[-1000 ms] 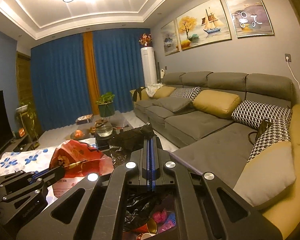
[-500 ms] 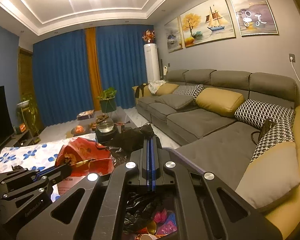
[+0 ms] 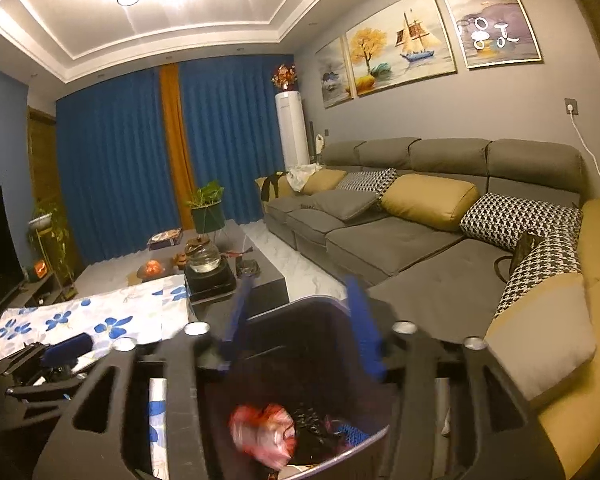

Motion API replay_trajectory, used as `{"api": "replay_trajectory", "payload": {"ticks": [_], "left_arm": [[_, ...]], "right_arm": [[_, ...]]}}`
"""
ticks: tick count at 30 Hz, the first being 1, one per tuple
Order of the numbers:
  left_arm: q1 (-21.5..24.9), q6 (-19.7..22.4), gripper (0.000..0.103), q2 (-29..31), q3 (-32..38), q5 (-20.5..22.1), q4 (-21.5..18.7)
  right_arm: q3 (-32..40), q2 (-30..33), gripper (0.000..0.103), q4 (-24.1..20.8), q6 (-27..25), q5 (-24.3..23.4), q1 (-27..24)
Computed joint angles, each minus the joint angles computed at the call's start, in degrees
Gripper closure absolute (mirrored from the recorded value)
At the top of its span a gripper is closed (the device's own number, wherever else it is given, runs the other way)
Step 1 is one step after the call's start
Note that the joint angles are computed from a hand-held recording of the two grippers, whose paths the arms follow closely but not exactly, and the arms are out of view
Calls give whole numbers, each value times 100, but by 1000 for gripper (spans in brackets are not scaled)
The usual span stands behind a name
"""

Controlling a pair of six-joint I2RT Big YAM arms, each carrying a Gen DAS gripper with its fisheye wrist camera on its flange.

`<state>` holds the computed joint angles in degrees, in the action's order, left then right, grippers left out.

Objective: Collect trash
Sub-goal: 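Move both tools back over the table toward the green mesh sleeve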

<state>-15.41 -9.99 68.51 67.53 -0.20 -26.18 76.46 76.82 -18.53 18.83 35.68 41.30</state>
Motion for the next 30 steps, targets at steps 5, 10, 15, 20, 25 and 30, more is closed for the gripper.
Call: {"api": "replay_trajectory", "payload": {"ticks": [5,10,15,20,25,30], "left_arm": [[38,150,10,-427,-364,-548,-47],[170,276,9,-1057,-874,-1051,-132],[590,255,8,-1706,-1297,-1352,-293],[1229,378,8,-2364,-1681,-1414,-554],[2163,531,8,-3015,-2024,-1217,-837],[3256,615,8,-3376,-2189,-670,-1095]], "right_arm": [[-177,-171,19,-89,162,351,284],[-231,-175,14,-245,197,423,584],[-132,-7,14,-409,179,487,970],[32,188,14,-589,344,375,1328],[275,466,14,-590,388,263,1755],[650,866,14,-710,385,89,2102]]}}
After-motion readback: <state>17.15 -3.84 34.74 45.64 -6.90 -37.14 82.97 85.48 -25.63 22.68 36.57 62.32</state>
